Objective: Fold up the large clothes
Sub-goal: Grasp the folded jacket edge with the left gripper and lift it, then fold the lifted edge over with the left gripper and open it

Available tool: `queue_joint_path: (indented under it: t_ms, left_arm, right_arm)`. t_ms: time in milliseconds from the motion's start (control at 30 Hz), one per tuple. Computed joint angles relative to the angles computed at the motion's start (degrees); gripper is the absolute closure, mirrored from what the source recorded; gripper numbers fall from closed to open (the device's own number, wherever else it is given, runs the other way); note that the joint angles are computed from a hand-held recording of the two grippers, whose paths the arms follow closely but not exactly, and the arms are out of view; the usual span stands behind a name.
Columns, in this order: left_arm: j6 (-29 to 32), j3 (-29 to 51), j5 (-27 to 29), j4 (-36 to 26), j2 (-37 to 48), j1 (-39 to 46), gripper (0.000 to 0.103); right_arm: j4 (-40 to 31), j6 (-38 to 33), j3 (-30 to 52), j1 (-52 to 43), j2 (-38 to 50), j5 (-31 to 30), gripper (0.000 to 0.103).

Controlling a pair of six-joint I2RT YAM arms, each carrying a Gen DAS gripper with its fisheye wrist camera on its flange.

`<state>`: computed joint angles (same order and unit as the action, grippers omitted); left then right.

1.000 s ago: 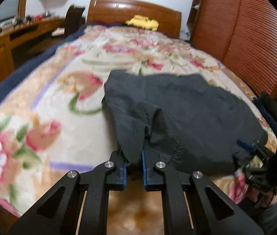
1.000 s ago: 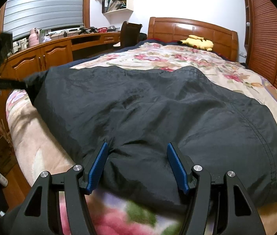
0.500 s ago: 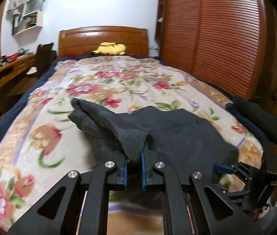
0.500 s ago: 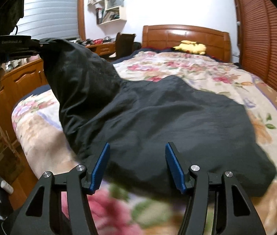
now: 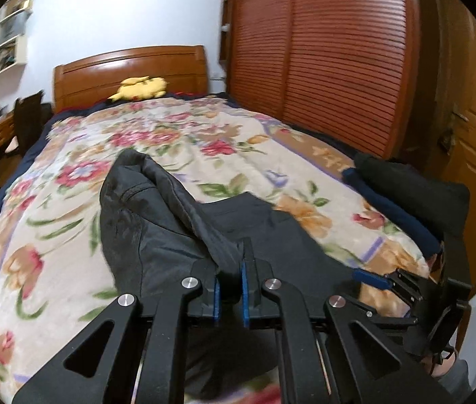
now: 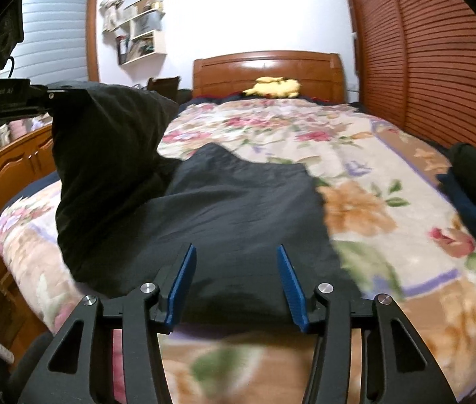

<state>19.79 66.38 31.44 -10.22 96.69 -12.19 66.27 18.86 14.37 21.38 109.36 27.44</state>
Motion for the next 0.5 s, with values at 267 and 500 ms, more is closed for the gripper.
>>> queue_joint_path:
  t_ms: [267, 500]
  left_arm:
    - [-2.7, 0.4, -3.3, -0.7, -1.0, -12.4, 0.094]
    - [-4.6, 2.2, -6.3, -0.8, 5.1, -16.6, 0.094]
  right_arm:
    - [6.8, 1.7, -10.0, -6.2, -4.9, 0.1, 0.059]
    - [4.8, 4.8, -13.2, -5.7, -9.1, 1.3, 0.061]
